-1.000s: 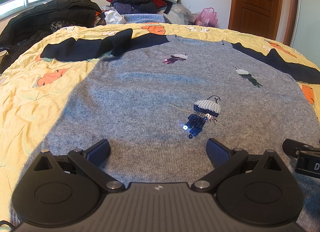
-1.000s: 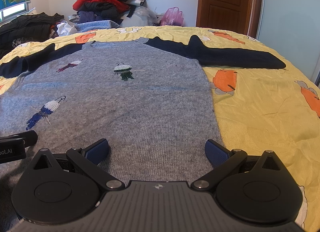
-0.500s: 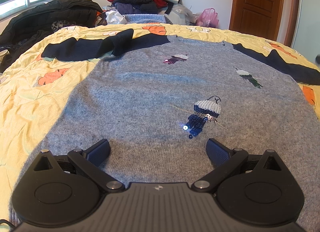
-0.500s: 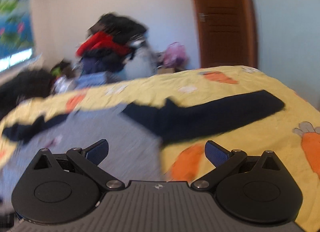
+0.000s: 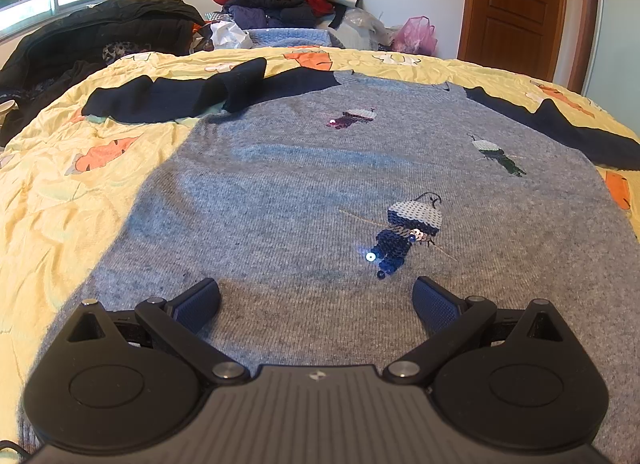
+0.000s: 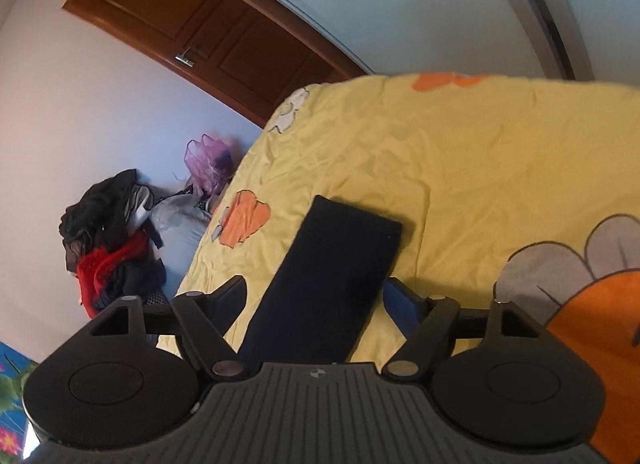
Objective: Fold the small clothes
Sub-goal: 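Grasp the end of a navy sleeve with the right gripper, then carry the held navy sleeve across the sweater chest with the right gripper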
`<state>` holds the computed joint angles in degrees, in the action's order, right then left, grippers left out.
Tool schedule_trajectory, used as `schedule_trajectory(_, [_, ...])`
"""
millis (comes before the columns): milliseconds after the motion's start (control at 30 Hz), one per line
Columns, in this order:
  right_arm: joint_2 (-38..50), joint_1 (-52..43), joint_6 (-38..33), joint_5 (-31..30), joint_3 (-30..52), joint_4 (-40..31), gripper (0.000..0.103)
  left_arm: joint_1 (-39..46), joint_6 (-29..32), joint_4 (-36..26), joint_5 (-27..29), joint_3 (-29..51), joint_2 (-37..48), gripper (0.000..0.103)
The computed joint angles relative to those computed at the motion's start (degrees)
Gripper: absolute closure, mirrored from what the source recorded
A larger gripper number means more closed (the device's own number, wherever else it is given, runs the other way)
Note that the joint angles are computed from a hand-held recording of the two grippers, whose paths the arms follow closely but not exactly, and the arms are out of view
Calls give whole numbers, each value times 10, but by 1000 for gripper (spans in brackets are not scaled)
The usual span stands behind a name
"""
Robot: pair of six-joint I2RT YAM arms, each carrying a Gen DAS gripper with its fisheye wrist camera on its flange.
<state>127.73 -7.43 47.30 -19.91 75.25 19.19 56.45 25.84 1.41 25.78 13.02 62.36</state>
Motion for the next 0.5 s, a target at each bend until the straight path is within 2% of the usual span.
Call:
schedule_trajectory(33, [8, -1, -3, 1, 7, -5, 28, 0, 0, 0, 0, 0, -1, 0])
schedule_trajectory(67, [22, 2, -3, 7, 16, -1, 33, 0, -1, -2, 0, -1, -3, 0])
schedule_trajectory(133, [42, 9, 1, 14, 23, 32, 34, 0, 0, 0, 0, 0, -1, 0])
schedule_trajectory(233, [58, 15, 6, 26, 44, 39, 35, 0, 0, -3, 0, -1, -3, 0])
schedule_trajectory(300, [65, 20, -7, 42, 66, 17, 55, 0, 0, 0, 0, 0, 0, 0])
schedule_trajectory(333, [66, 22, -20, 54, 78, -10, 81, -1, -1, -2, 0, -1, -3, 0])
schedule_trajectory(367, [70, 25, -28, 67, 92, -30, 86, -1, -2, -2, -1, -1, -4, 0])
schedule_trajectory(500, [38, 43, -34, 96, 42, 36, 86, -1, -1, -2, 0, -1, -3, 0])
